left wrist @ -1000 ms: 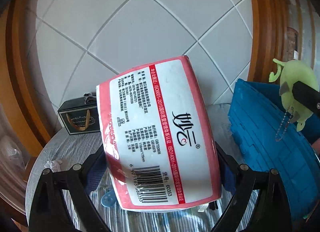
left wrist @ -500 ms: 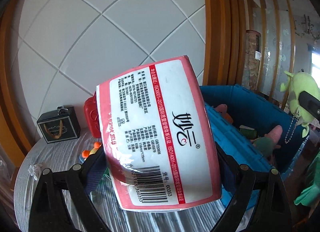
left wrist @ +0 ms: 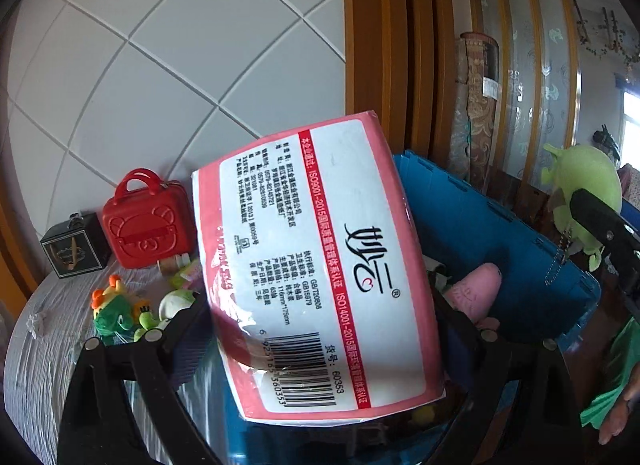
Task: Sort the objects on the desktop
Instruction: 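Lift the frog ball and pink-white box and carry both over the blue crate, then open the left tool to drop the box while the right tool drops the frog ball into the crate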
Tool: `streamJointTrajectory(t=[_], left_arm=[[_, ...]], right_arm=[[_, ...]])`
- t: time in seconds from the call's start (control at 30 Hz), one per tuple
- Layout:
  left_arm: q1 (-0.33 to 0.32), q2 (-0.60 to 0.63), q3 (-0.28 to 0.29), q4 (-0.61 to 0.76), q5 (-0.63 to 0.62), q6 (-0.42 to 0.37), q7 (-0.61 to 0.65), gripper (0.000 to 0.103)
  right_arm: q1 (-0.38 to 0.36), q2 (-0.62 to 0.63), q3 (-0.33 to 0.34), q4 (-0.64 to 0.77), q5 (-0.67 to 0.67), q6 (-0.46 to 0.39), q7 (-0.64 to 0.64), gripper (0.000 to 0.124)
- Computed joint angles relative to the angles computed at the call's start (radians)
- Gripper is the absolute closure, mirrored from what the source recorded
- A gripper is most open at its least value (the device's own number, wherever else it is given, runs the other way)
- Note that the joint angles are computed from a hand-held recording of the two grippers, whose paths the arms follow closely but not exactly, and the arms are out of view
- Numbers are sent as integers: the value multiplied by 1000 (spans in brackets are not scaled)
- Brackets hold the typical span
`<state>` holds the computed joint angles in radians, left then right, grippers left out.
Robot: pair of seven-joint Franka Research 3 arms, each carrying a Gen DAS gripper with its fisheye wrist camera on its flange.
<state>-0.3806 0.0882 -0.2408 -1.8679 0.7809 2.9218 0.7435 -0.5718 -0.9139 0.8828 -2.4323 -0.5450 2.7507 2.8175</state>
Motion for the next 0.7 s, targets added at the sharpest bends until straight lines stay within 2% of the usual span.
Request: streamJointTrajectory(t=[0.13,0.33,0.43,0.57,0.7], left_arm=[[-71,102,-25,123,-12,-187,20,7],[-144,199,-18,237,-69,-342,53,7],[-165,225,-9,275,-89,-386,58,7],[-197,224,15,283,-35,-406,5,7],[-203,222,14,292,-23,-419,-3,6]], right_arm=[[31,76,-93,-82,-5,111,-57,63],[47,208,-157,-137,18,206,-133,63],[47,251,-173,-144,26,235,-174,63],[38,284,-179,-148,42,264,-214,63],[38,302,-189,-148,64,269,-254,62]])
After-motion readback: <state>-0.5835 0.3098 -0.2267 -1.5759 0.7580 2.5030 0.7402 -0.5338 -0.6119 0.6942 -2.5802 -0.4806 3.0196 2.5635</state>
